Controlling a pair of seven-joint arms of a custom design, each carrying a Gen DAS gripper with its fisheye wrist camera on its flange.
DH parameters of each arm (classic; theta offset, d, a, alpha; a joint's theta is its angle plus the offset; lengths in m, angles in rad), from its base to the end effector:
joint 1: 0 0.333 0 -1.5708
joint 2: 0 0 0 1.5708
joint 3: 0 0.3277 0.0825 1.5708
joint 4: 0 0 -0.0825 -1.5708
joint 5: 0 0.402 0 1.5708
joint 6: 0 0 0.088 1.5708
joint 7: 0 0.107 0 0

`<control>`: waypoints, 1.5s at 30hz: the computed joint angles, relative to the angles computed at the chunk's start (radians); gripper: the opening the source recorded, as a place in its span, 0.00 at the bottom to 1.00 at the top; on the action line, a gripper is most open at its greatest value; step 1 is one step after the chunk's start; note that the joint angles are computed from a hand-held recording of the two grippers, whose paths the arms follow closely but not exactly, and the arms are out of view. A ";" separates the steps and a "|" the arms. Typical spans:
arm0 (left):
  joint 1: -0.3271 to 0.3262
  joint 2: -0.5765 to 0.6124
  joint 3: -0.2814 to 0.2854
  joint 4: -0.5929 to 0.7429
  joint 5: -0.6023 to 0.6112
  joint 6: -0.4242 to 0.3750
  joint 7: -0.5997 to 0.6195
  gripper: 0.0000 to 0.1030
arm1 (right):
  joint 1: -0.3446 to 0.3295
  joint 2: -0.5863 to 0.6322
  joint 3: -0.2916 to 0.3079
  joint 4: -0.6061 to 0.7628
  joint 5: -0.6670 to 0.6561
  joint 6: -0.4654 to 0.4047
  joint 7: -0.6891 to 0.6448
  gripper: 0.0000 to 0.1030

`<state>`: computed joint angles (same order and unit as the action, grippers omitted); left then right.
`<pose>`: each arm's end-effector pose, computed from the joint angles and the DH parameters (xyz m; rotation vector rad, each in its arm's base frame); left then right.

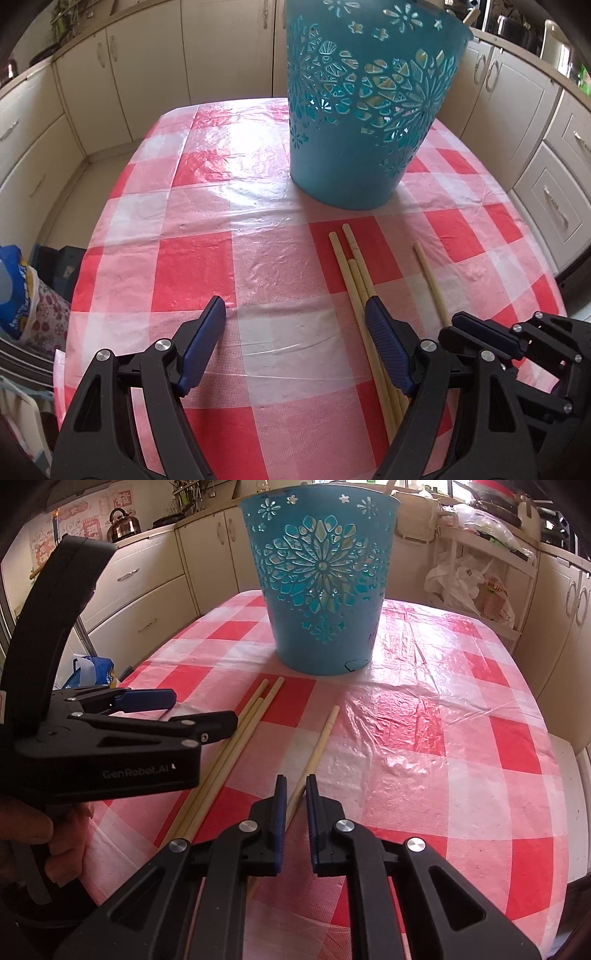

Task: Organize utensils
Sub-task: 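Move both tools down to the loose sticks beside the teal bin, then close the left tool on a wooden stick while the right tool grasps another stick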

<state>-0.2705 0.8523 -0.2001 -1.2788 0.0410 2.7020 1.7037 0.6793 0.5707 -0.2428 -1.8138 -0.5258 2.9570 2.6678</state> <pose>0.7500 -0.3254 0.3090 -1.3921 2.4097 -0.7666 0.6179 0.3479 0.2857 -1.7265 1.8946 -0.4850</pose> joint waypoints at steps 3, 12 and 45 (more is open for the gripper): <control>-0.034 0.003 0.042 0.011 0.039 -0.006 -0.032 0.72 | -0.007 -0.002 0.008 -0.001 0.008 0.001 -0.006 0.11; -0.006 -0.007 -0.005 -0.018 0.069 0.022 0.038 0.53 | -0.019 -0.005 0.018 -0.011 0.045 0.016 -0.022 0.11; 0.051 0.010 -0.076 0.060 -0.129 -0.148 0.406 0.11 | -0.115 0.014 0.110 0.047 0.176 -0.060 -0.256 0.19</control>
<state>-0.2192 0.8620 -0.2757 -1.2184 -0.0883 2.5536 2.1102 0.5642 0.5847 -0.1323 -1.7664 -0.3502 2.8966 2.4122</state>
